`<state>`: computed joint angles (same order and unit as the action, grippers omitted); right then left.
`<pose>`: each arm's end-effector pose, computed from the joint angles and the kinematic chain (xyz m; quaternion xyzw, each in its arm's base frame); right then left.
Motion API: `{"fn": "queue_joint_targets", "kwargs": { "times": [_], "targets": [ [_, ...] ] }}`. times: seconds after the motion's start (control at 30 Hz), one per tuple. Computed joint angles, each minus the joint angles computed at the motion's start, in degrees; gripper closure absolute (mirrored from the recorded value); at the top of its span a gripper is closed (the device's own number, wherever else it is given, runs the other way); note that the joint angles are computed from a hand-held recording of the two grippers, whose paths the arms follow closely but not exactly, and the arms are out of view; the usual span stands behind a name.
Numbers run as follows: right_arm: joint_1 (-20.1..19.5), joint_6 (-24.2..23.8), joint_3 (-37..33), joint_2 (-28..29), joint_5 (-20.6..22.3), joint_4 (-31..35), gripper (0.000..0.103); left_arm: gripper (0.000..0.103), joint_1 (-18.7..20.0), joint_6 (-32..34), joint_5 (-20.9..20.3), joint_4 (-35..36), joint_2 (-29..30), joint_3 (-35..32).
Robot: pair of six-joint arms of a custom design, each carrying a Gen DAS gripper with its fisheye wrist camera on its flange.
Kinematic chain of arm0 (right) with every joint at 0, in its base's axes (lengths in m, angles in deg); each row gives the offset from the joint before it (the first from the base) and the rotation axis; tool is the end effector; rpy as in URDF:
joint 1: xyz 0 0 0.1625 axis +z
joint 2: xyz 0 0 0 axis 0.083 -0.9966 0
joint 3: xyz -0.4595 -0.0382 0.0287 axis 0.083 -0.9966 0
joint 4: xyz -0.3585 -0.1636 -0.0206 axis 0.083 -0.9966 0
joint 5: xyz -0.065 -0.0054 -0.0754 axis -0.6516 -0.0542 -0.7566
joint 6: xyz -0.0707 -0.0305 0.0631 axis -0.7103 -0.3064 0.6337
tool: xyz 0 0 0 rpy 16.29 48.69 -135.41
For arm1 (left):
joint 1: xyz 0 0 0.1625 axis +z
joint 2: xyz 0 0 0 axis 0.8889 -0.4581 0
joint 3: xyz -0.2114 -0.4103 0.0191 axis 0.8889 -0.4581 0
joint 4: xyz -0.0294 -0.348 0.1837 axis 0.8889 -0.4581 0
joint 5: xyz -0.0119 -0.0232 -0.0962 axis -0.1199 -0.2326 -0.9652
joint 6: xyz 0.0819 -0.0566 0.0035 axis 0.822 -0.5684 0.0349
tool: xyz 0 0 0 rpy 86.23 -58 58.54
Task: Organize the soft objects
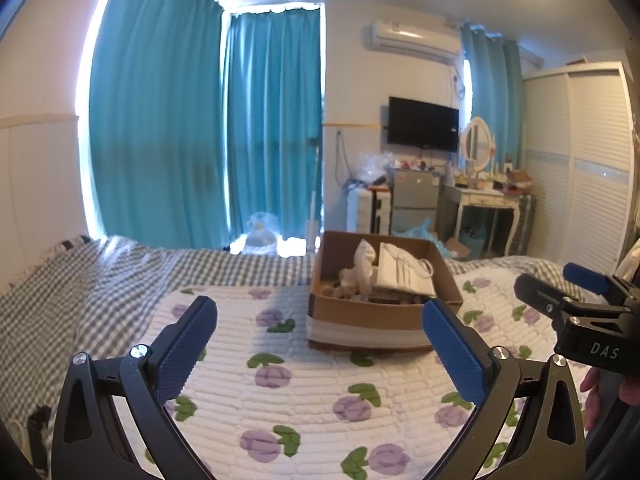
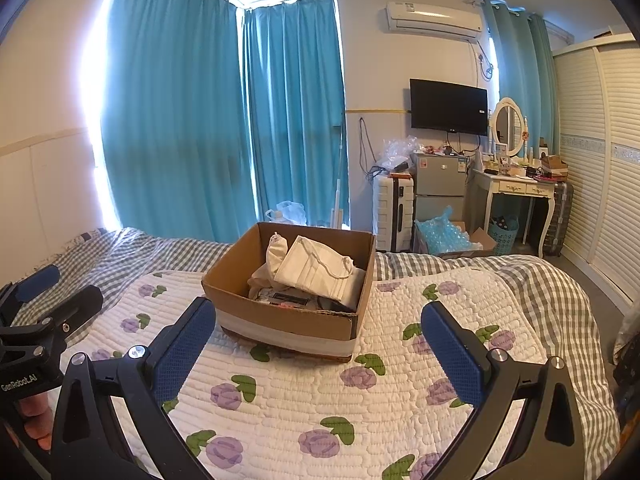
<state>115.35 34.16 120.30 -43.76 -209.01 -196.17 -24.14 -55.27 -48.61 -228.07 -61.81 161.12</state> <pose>0.2975 -0.3835 0.2064 0.1959 -0.7638 0.5366 0.3005 -0.2151 -0.4386 0.2721 0.3057 0.7742 -0.5018 0.2350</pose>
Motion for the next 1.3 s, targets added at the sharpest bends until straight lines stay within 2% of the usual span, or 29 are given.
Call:
{"fn": "queue_joint_targets", "kwargs": {
  "times": [1.3],
  "targets": [
    [-0.24,0.76,0.27,-0.3,0.43,1.5,0.0,0.0,0.19,-0.07,0.0,1.04,-0.55,-0.1]
  ]
}}
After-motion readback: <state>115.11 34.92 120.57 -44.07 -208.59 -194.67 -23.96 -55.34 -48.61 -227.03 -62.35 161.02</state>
